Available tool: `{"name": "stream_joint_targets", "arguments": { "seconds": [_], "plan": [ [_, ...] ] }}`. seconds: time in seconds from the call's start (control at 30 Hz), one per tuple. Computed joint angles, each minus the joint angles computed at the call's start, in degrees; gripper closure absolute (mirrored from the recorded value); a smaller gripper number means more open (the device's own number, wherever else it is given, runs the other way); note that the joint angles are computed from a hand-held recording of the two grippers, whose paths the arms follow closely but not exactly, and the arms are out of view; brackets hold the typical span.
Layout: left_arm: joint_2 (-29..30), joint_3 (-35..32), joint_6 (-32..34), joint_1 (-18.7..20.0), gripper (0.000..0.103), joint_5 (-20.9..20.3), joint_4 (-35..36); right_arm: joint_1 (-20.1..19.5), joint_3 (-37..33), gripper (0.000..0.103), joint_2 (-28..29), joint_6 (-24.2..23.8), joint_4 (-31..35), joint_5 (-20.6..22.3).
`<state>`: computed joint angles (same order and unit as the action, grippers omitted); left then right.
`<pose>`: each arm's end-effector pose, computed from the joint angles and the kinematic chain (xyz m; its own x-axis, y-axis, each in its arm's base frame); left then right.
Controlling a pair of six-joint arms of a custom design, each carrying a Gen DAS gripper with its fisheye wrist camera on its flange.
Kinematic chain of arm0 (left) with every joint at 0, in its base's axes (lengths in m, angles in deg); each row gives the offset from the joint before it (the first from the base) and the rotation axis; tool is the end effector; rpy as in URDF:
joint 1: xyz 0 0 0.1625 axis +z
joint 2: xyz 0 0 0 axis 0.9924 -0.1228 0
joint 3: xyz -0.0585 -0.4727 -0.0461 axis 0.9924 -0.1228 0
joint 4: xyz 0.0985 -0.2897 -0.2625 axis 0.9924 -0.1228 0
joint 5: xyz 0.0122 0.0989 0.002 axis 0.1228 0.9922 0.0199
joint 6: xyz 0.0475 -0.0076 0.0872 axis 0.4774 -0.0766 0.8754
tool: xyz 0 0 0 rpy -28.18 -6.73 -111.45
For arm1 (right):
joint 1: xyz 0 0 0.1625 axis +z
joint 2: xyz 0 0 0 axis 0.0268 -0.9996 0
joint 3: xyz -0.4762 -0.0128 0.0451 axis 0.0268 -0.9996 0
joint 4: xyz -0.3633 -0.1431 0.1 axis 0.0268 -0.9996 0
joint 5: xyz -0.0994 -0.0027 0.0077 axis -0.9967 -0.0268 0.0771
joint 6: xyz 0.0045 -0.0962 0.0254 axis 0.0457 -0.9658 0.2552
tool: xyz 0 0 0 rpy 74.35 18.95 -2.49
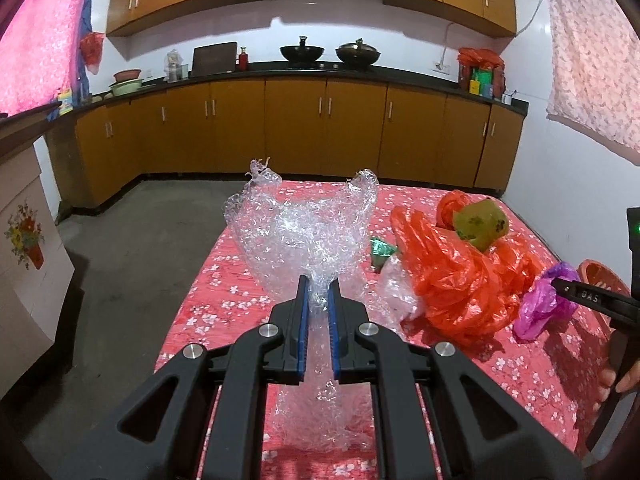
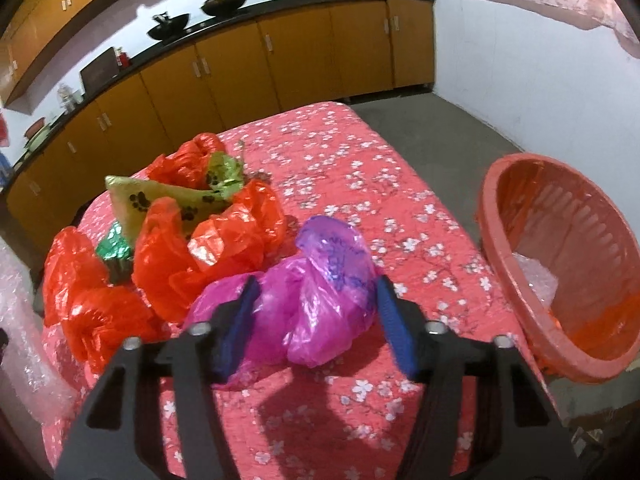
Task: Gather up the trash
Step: 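Grasp the purple plastic bag with the right gripper, then carry the bubble wrap and purple bag over the orange basket with both grippers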
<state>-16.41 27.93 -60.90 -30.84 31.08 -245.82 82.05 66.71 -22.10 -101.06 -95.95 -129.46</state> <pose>-0.3102 -0.7559 -0.0095 -0.7193 -0.1294 -0.6826 0.5399 0.5142 -0.6664 -0.0078 -0.8916 0.2285 -0.8042 0.1525 0.5745 -0.3243 0.6974 -0.6391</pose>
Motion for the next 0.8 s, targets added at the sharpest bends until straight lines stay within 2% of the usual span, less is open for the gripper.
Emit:
{"name": "stream_joint_targets", "arguments": {
  "seconds": [0.03, 0.23, 0.5, 0.8],
  "plan": [
    [0.07, -0.21, -0.01, -0.04, 0.094, -0.04, 0.26, -0.03, 0.00, 0.059, 0.09, -0.74, -0.60, 0.32],
    [0.00, -0.05, 0.45, -0.35, 0.094, -0.27, 0.18, 0.01, 1.76, 0.070, -0.91, -3.08, -2.16, 1.40],
    [-0.33, 0.41, 0.59, -1.12, 0.094, -0.12, -0.10, 0.28, 5.80, 0.073, -3.07, -5.81, -6.06, 2.15],
    [-0.66, 1.14, 1.94, -2.53, 0.094, -0.85, -1.40, 1.00, 12.50, 0.073, -6.19, -14.27, -15.34, 2.35]
  ]
}}
